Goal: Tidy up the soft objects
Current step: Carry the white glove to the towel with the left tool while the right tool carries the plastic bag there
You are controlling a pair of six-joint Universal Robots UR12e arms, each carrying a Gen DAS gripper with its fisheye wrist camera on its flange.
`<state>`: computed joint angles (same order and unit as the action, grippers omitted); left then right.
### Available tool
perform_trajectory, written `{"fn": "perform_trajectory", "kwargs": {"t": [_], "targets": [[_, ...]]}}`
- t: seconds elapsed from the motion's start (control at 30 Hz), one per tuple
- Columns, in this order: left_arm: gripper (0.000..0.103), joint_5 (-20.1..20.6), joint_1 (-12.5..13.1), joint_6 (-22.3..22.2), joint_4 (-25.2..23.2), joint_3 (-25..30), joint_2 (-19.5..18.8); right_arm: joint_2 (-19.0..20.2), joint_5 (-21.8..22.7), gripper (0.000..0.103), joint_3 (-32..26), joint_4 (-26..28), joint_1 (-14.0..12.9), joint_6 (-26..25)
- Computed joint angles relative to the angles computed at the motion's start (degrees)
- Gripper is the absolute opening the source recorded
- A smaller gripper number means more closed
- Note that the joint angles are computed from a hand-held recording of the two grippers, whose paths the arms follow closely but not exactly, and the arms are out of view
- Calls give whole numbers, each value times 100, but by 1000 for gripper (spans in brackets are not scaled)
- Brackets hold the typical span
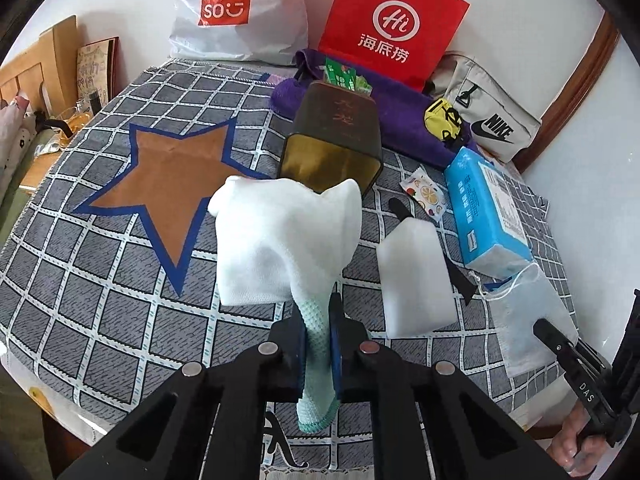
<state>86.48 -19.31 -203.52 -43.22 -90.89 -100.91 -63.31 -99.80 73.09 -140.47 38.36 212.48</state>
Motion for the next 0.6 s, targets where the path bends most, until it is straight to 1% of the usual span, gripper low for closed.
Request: {"fn": "perform_trajectory", "kwargs": {"t": [0.1, 0.17, 0.23, 0.33, 0.43, 0.53, 0.6], "targets": [[10, -239, 89, -103, 130, -60, 89, 5, -59, 6, -88, 31, 11, -43], [10, -322, 122, -128, 223, -85, 143, 1, -81, 6, -128, -13, 18, -59], [10, -310, 123, -109, 288, -81, 171, -12, -45, 6, -148, -83, 13, -74], [10, -330, 135, -92, 392, -85, 223, -18, -116, 6, -207, -92, 34, -135], [10, -465, 171, -67, 549, -77, 245, -29, -143, 6, -236, -95, 49, -170], [10, -388, 163, -1, 551, 19, 227, -34, -146, 6, -280, -80, 54, -199], [10, -458, 181, -16, 582, 65, 218, -37, -130, 6, -315, -72, 54, -249]]}}
